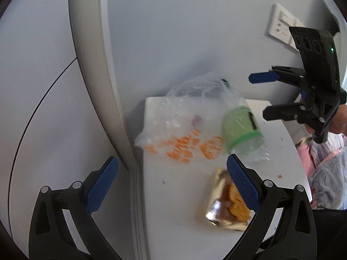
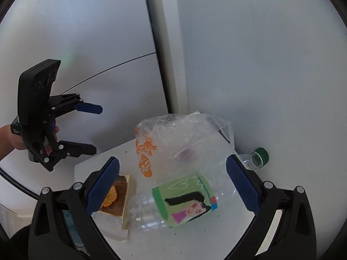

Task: Collect trash
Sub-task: 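Reach the right gripper to the clear plastic bag on the nightstand, then close the right gripper on the plastic bag and lift it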

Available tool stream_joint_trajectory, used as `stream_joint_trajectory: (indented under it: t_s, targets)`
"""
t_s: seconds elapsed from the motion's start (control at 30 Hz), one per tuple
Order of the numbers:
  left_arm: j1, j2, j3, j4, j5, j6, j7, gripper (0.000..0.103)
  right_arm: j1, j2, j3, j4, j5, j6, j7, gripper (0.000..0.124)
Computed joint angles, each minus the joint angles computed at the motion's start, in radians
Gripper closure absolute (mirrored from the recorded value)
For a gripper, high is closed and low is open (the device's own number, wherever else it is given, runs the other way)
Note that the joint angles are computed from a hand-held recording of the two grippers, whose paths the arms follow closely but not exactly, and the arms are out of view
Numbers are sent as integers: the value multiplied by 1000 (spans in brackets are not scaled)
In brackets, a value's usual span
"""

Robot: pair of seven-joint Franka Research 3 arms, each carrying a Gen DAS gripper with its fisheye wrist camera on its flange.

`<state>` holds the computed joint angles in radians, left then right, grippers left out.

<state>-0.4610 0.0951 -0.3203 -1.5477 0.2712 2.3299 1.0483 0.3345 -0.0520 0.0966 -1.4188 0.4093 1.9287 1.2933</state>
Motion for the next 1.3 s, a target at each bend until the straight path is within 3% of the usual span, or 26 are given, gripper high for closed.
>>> stream_joint_trajectory:
  t_s: [0.37, 0.7, 0.8, 0.83, 0.87, 0.93, 1.07, 1.17, 1.3]
  targets:
    - [38, 186, 12, 233, -150, -108, 188, 6, 1, 238, -1, 272, -76, -139, 112, 28]
    - [36, 295, 16, 330, -213, -169, 266, 7, 21, 292, 5, 308, -107, -173, 111, 28]
    - [42, 294, 17, 322, -229, -167, 269, 32, 19, 302, 7, 316, -88, -179, 112, 28]
    - [42, 294, 19, 321, -229, -171, 265, 40, 19, 303, 8, 316, -85, -180, 108, 35]
    - [44, 294, 18, 319, -236, -171, 267, 45, 23, 316, 11, 328, -84, -183, 111, 56]
    - [46, 294, 15, 317, -245, -171, 273, 53, 27, 323, 9, 336, -90, -195, 119, 74]
    - [41, 289, 14, 310, -244, -161, 270, 86, 20, 321, 13, 330, -56, -208, 119, 106]
    - [36, 268, 13, 289, -240, -142, 261, 93, 16, 316, 17, 329, -29, -213, 123, 116]
    - [31, 223, 13, 251, -233, -125, 238, 95, 24, 309, 18, 352, -29, -219, 134, 118]
